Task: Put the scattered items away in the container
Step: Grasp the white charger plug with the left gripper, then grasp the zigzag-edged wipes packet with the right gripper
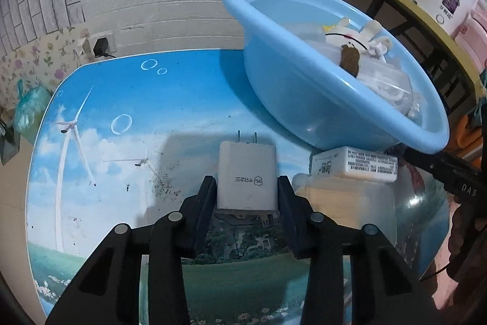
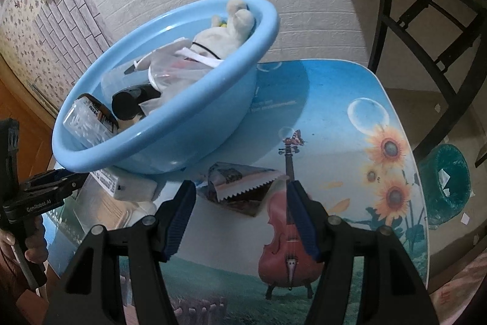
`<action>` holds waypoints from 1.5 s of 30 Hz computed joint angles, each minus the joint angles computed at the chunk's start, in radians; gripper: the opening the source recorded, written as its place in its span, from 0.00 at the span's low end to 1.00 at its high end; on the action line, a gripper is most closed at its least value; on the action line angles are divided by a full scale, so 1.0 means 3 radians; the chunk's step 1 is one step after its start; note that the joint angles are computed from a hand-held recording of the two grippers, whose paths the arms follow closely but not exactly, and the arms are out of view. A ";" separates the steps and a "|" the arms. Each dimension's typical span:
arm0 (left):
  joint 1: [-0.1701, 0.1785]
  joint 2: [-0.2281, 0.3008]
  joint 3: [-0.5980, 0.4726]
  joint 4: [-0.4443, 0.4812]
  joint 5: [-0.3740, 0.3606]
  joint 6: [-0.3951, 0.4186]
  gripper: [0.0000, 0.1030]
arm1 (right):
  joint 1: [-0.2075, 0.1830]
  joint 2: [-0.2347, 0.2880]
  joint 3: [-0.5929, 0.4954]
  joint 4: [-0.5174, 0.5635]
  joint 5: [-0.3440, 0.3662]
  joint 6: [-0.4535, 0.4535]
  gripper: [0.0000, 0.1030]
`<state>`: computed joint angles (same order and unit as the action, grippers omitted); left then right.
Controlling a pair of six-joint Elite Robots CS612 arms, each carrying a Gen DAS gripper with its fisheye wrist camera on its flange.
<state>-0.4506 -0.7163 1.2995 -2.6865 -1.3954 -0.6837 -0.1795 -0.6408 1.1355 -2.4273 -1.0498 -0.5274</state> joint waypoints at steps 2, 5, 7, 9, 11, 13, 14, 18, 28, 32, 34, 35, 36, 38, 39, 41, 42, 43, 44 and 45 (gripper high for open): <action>-0.0004 -0.0009 0.0013 0.0000 0.0000 0.0006 0.38 | 0.0002 0.0011 -0.0011 -0.0001 0.0009 -0.0004 0.60; -0.0009 -0.0040 0.0061 0.0004 0.0037 -0.0037 0.38 | 0.0007 0.0030 -0.0041 0.0050 0.0010 -0.0024 0.60; -0.0011 -0.0068 0.0106 -0.0006 0.0072 -0.0071 0.38 | 0.0003 0.0027 -0.0046 0.0123 0.0068 -0.0073 0.60; -0.0015 -0.0103 0.0161 -0.0032 0.0114 -0.0109 0.38 | 0.0003 -0.0003 0.0012 0.0050 0.0073 -0.0132 0.49; -0.0017 -0.0133 0.0205 -0.0052 0.0149 -0.0146 0.38 | 0.0011 -0.0026 0.0054 0.0008 0.0014 -0.0232 0.33; -0.0023 -0.0163 0.0245 -0.0056 0.0188 -0.0180 0.37 | -0.0001 -0.0041 0.0071 0.0046 0.0066 -0.0270 0.26; -0.0024 -0.0172 0.0261 -0.0059 0.0201 -0.0183 0.37 | -0.0005 -0.0050 0.0086 0.0027 0.0065 -0.0276 0.25; -0.0047 -0.0220 0.0329 -0.0106 0.0253 -0.0196 0.37 | -0.0034 -0.0105 0.0178 -0.0017 0.0108 -0.0291 0.23; -0.0115 -0.0328 0.0494 -0.0190 0.0339 -0.0215 0.37 | -0.0095 -0.0253 0.0398 -0.0129 0.0231 -0.0378 0.16; -0.0150 -0.0363 0.0573 -0.0206 0.0361 -0.0274 0.37 | -0.0116 -0.0290 0.0476 -0.0140 0.0233 -0.0395 0.16; -0.0163 -0.0375 0.0605 -0.0203 0.0342 -0.0275 0.37 | -0.0127 -0.0299 0.0500 -0.0144 0.0233 -0.0402 0.16; -0.0171 -0.0378 0.0614 -0.0193 0.0346 -0.0273 0.37 | -0.0133 -0.0307 0.0521 -0.0149 0.0225 -0.0407 0.16; -0.0179 -0.0383 0.0624 -0.0173 0.0338 -0.0273 0.37 | -0.0136 -0.0311 0.0531 -0.0145 0.0219 -0.0410 0.16; -0.0187 -0.0385 0.0640 -0.0150 0.0295 -0.0290 0.37 | -0.0148 -0.0319 0.0540 -0.0068 0.0226 -0.0432 0.16; -0.0188 -0.0385 0.0640 -0.0135 0.0276 -0.0297 0.36 | -0.0158 -0.0319 0.0531 0.0008 0.0263 -0.0457 0.16; -0.0202 -0.0384 0.0638 -0.0129 0.0316 -0.0283 0.37 | -0.0171 -0.0335 0.0563 -0.0028 0.0304 -0.0462 0.18; -0.0202 -0.0383 0.0634 -0.0121 0.0319 -0.0286 0.37 | -0.0171 -0.0340 0.0574 -0.0062 0.0292 -0.0471 0.20; -0.0203 -0.0381 0.0631 -0.0122 0.0325 -0.0295 0.37 | -0.0168 -0.0345 0.0579 -0.0069 0.0273 -0.0488 0.24; -0.0203 -0.0375 0.0622 -0.0119 0.0333 -0.0298 0.37 | -0.0161 -0.0347 0.0581 -0.0086 0.0243 -0.0496 0.36; -0.0205 -0.0370 0.0612 -0.0106 0.0349 -0.0295 0.37 | -0.0157 -0.0349 0.0591 -0.0117 0.0220 -0.0493 0.48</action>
<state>-0.5122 -0.8273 1.4832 -2.7185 -1.2907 -0.7722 -0.2265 -0.7455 1.3127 -2.4625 -0.9837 -0.6753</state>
